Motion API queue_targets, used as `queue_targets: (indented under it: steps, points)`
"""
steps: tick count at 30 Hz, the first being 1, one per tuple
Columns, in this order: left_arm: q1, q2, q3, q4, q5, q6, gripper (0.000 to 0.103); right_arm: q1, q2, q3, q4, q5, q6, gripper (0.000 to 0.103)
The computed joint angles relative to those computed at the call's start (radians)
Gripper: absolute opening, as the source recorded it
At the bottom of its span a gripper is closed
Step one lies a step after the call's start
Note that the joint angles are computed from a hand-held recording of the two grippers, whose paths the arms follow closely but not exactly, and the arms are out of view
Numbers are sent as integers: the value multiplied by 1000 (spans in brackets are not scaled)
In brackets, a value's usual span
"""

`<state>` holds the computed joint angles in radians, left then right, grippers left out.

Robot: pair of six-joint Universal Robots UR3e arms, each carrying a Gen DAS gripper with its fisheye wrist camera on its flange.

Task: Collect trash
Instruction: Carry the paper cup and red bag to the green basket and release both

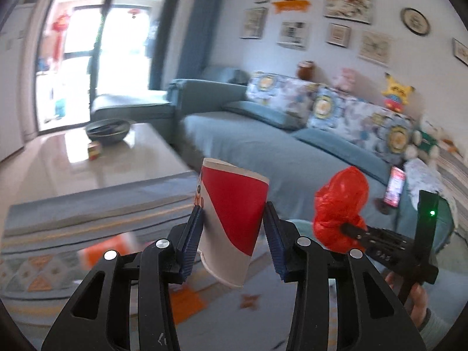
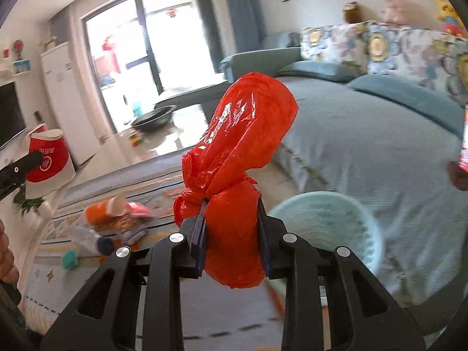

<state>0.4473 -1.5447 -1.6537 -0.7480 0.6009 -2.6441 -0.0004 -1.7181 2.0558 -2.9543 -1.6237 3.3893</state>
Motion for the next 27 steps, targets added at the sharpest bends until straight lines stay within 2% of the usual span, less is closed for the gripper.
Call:
queue_targets:
  steps: [7,11,16,19,23,25,26,27]
  points:
    - [-359,-202,131,169,186,-192,40,-310,-179,146,99,166,-86,25]
    - [-508,-375,276,156,281,-231,41,-432,-166,219,80,213,-127,25]
    - [-605,-602,488,63,316,-271,41,-546,-54,276,22,270,-163,26]
    - [-649,-736,621,15,327,-310,41,-529,69,265,-32,229,-180,26]
    - [-680,-847,734,-39,350,-312,44,-508,214,208,-55,221,-196,29]
    - [-689,-869,753,-50,369,-307,46,-492,260,167,-35,215,-209,32]
    - [-687,-867,738,-43,368,-303,52,-485,280,153,-32,218,-211,41]
    - [-682,-856,720,-36,365,-301,62,-480,282,153,-36,218,-205,55]
